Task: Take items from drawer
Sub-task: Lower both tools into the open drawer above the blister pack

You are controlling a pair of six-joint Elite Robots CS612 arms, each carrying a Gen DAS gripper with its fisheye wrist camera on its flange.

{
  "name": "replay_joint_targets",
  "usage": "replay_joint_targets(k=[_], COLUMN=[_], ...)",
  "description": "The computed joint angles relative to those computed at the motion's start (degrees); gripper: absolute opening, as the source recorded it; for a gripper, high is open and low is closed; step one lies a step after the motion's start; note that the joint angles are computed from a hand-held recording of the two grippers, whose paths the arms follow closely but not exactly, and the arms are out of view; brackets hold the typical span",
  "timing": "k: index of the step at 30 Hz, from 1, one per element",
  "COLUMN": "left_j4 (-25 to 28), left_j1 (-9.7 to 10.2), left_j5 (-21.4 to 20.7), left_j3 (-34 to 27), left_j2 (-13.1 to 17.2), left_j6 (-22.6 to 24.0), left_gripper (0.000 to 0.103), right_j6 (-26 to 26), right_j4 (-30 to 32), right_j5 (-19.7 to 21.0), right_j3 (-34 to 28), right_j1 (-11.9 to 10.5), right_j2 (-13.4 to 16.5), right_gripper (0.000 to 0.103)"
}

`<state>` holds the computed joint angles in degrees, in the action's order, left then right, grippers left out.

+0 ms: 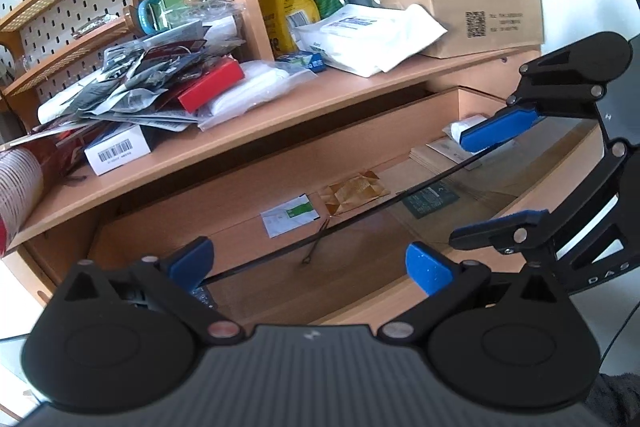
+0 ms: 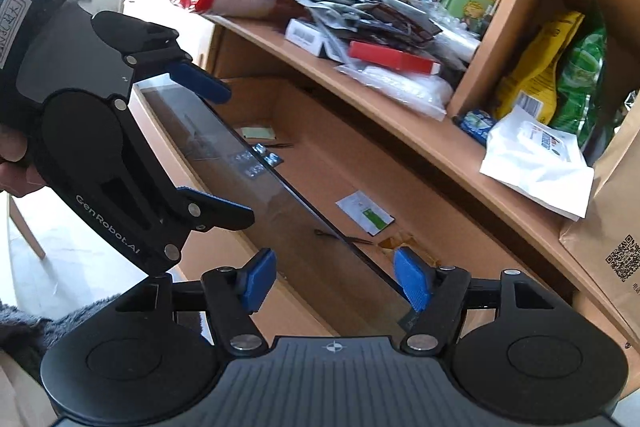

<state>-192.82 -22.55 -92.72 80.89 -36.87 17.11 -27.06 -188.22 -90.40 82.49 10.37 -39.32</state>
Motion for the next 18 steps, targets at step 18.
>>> replay_joint_targets(k=[18], left_j4=[5.47], left_j1=[0.96], left_j5=[-3.76], left_j3=[-0.15], left_j2=[-1.95], left_j6=[-1.15], left_gripper=[0.103], right_j6=[-0.16], right_j4=[2.50], right_j5=[7.33], right_j3=[0.20], right_j1=[-1.66], right_j2=[-2.22], right_gripper=[0.063])
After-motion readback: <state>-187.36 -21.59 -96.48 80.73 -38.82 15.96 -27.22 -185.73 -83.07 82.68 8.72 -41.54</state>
